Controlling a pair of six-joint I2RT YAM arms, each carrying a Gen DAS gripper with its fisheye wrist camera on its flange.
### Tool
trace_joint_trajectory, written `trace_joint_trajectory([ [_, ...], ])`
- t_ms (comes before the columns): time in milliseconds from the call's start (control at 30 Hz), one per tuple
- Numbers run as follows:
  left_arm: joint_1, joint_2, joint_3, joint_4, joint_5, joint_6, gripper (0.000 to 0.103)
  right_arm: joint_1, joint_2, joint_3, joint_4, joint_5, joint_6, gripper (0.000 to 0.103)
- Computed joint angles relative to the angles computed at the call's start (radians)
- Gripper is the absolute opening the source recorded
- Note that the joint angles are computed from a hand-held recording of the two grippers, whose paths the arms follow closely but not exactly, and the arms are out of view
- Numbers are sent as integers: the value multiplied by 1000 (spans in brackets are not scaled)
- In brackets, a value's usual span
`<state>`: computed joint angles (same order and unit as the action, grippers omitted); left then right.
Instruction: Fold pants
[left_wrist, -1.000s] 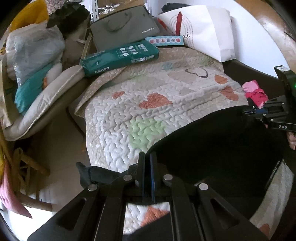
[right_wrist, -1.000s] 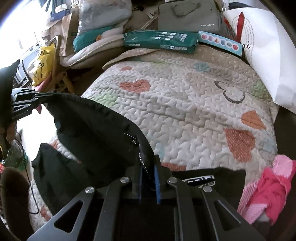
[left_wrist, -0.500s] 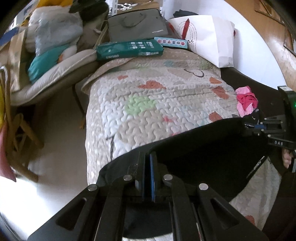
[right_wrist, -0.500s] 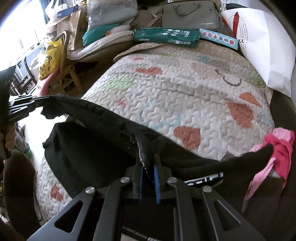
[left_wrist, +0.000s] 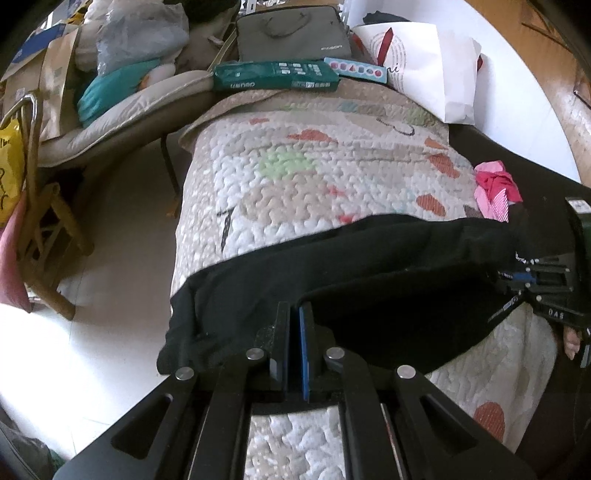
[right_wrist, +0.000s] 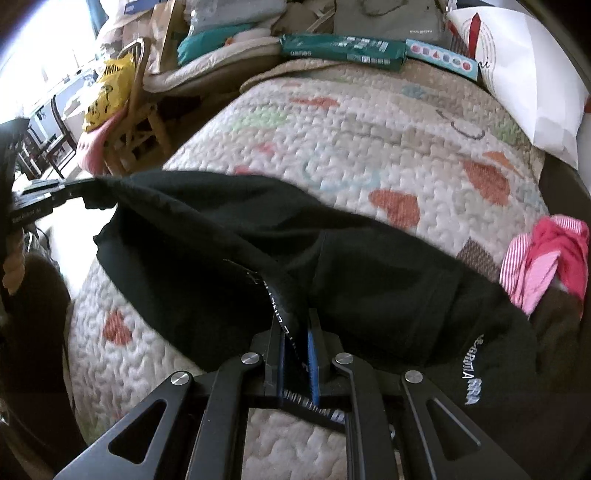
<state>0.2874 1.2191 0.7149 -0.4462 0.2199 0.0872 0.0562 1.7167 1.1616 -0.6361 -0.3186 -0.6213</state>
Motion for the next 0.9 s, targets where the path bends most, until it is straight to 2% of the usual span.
trace_joint_trajectory([
  [300, -68, -46, -59, -26, -116, -28, 5, -6, -53, -138, 51, 40, -21, 11],
  [400, -102, -77, -70, -41, -192, -45, 10, -4, -62, -152, 55, 49, -23, 11],
  [467, -112, -108, -72, -69, -229, -42, 20, -4, -63, -157, 54, 56, -26, 12],
  [500, -108, -128, -74, -83, -234, -36, 24, -4, -60, -156, 48, 58, -31, 15],
  [567, -74, -179, -74, -119, -210, -19, 34, -4, -62, -160, 44, 65, -35, 16],
  [633, 6, -238, -64, -167, -140, 9, 36, 2, -73, -173, 48, 76, -37, 24],
  [700, 97, -267, -42, -209, -74, 31, 37, 8, -86, -181, 30, 77, -46, 46],
  [767, 197, -273, -12, -235, -11, 35, 39, 18, -122, -205, 21, 76, -62, 56],
  [833, 303, -245, 28, -245, 66, 13, 41, 33, -167, -219, -5, 89, -84, 58],
  [900, 367, -199, 56, -233, 134, -29, 44, 37, -208, -202, -62, 49, -99, 58],
])
